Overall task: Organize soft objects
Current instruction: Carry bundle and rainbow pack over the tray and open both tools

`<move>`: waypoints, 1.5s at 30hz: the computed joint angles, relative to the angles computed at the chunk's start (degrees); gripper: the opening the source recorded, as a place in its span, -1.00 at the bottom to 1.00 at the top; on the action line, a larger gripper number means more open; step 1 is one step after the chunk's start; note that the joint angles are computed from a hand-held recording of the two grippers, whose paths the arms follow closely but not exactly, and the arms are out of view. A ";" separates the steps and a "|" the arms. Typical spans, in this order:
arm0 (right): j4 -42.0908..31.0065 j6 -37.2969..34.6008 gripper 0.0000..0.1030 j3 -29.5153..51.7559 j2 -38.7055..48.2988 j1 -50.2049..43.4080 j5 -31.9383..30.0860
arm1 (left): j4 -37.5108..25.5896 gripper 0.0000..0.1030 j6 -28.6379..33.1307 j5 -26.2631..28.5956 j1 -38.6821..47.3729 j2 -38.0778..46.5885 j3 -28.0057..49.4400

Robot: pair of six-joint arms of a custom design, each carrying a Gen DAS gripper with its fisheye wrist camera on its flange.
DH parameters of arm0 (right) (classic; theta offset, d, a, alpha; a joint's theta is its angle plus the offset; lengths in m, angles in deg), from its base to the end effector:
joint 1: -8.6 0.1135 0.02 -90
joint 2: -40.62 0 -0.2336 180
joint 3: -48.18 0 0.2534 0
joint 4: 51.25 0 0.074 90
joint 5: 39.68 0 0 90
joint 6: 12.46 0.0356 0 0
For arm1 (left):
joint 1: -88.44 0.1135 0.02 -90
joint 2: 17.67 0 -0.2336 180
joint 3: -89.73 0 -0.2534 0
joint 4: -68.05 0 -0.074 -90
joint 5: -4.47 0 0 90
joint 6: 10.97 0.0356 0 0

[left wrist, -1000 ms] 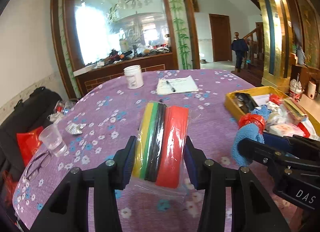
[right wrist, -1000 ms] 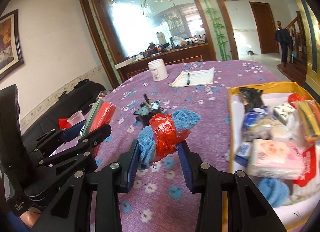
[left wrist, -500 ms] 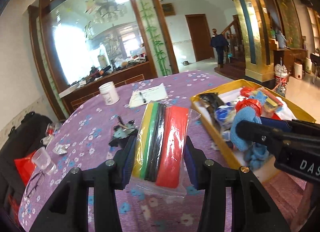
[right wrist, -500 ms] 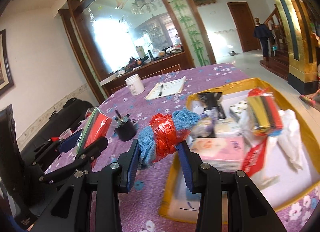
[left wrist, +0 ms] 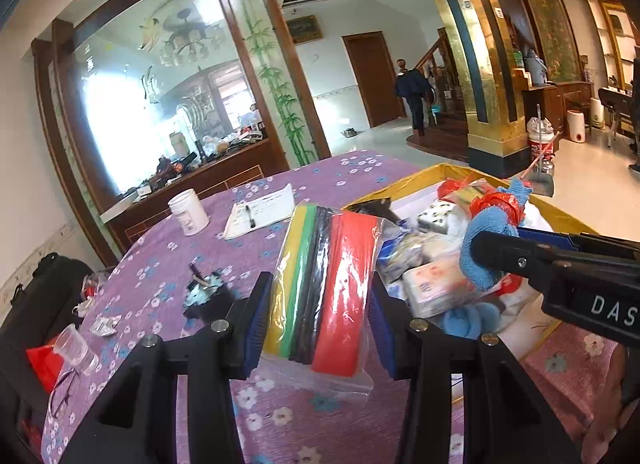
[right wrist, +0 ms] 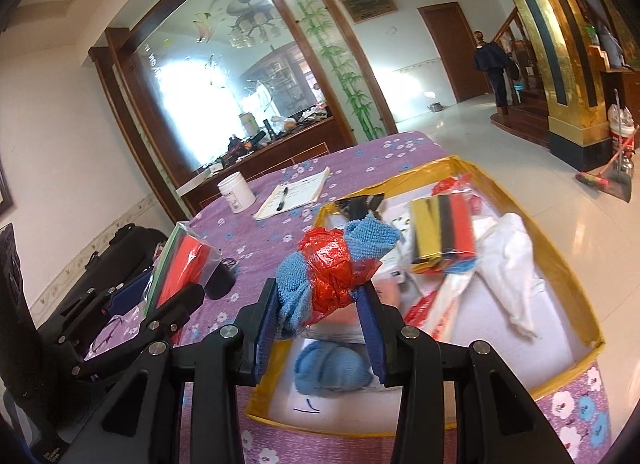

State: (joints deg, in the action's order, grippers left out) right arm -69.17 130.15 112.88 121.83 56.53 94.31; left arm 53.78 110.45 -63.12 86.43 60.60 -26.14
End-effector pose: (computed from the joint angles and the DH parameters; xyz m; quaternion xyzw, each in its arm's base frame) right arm 0.2257 0.2131 0.2160 0.2079 0.8125 0.1206 0.5311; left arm 0.3116 -0.0245 0.2295 0.3376 0.7784 -0.0340 0.5281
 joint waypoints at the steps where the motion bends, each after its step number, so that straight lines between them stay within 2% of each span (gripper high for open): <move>1: -0.32 0.49 -0.18 -0.92 -1.07 -0.16 0.26 | 0.10 -0.14 -0.05 -0.32 -0.54 -0.06 -0.10; 13: -4.77 5.33 -0.17 -6.53 -8.20 -1.01 2.38 | 0.11 -0.14 -1.16 -4.79 -8.01 1.25 0.06; 27: -9.59 7.32 -0.17 -5.13 -7.01 -6.54 -1.99 | 2.25 -0.14 -2.03 -10.11 -13.34 6.83 1.01; 45: -10.34 8.08 -0.17 -5.10 -6.10 -7.91 -3.30 | 3.06 -0.14 -2.11 -10.57 -13.48 9.18 1.92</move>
State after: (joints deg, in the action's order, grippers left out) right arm -79.51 138.23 107.77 115.73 48.62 91.01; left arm 56.84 108.34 -73.68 72.95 69.78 -24.22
